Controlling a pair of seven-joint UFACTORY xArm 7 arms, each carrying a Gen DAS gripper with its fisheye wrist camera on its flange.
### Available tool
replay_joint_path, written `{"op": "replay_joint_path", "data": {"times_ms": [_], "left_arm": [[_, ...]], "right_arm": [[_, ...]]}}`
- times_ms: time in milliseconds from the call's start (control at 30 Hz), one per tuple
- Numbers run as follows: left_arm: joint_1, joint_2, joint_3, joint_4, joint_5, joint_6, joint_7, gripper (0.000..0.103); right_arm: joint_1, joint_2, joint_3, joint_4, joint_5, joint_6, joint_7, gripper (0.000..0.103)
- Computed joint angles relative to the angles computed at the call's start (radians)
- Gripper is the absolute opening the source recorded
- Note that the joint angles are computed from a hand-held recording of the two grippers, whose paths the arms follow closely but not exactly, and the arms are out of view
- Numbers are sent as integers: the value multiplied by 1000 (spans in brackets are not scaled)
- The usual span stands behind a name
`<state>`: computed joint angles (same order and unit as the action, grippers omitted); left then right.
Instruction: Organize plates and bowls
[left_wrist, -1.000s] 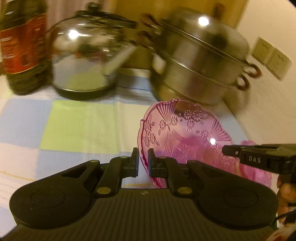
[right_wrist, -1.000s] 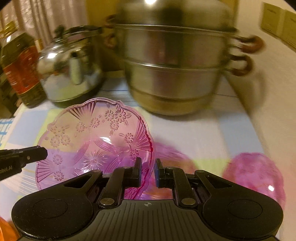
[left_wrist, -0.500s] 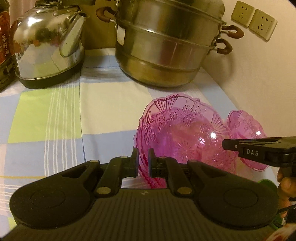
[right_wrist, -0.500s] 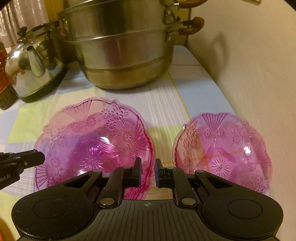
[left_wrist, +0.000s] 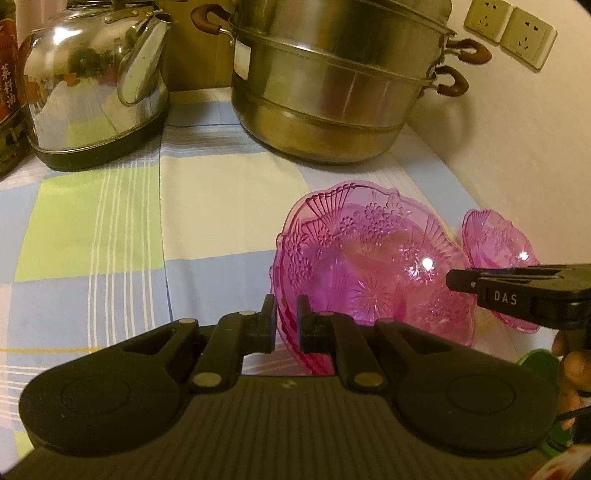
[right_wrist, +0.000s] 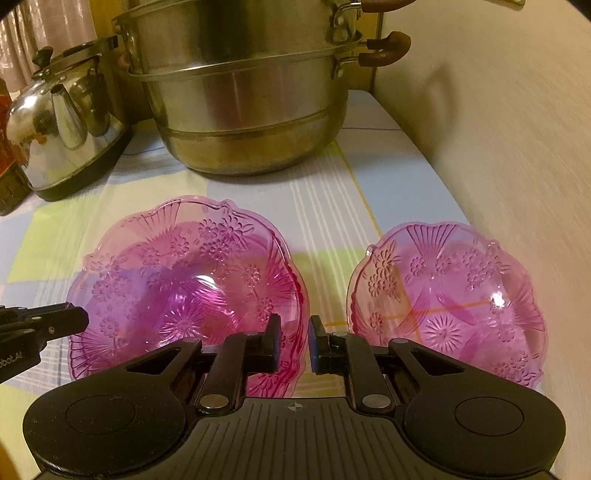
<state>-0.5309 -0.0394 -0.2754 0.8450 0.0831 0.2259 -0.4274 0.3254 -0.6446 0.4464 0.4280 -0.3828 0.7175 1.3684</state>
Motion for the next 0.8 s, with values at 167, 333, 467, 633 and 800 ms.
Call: {"op": "replay_joint_path", "data": {"times_ms": [167, 333, 467, 633, 800], "left_arm": [[19, -12, -4, -5, 123, -2, -107, 18], [26, -25, -5, -13, 142, -19, -133, 18], [19, -42, -8, -24, 111, -30, -110, 18], [12, -82, -20, -43, 91, -45, -99, 18], [-9, -125, -46, -57, 71, -35, -92, 18]], "right_arm": [[-16, 0, 18, -3, -31, -8, 34, 18], [-26, -58, 30, -20, -40, 15, 84, 23], [-10, -101, 31, -30, -20, 33, 103, 24], [29, -180, 60, -33, 19, 105, 140, 24], [81, -258, 84, -23, 72, 220, 169, 24]]}}
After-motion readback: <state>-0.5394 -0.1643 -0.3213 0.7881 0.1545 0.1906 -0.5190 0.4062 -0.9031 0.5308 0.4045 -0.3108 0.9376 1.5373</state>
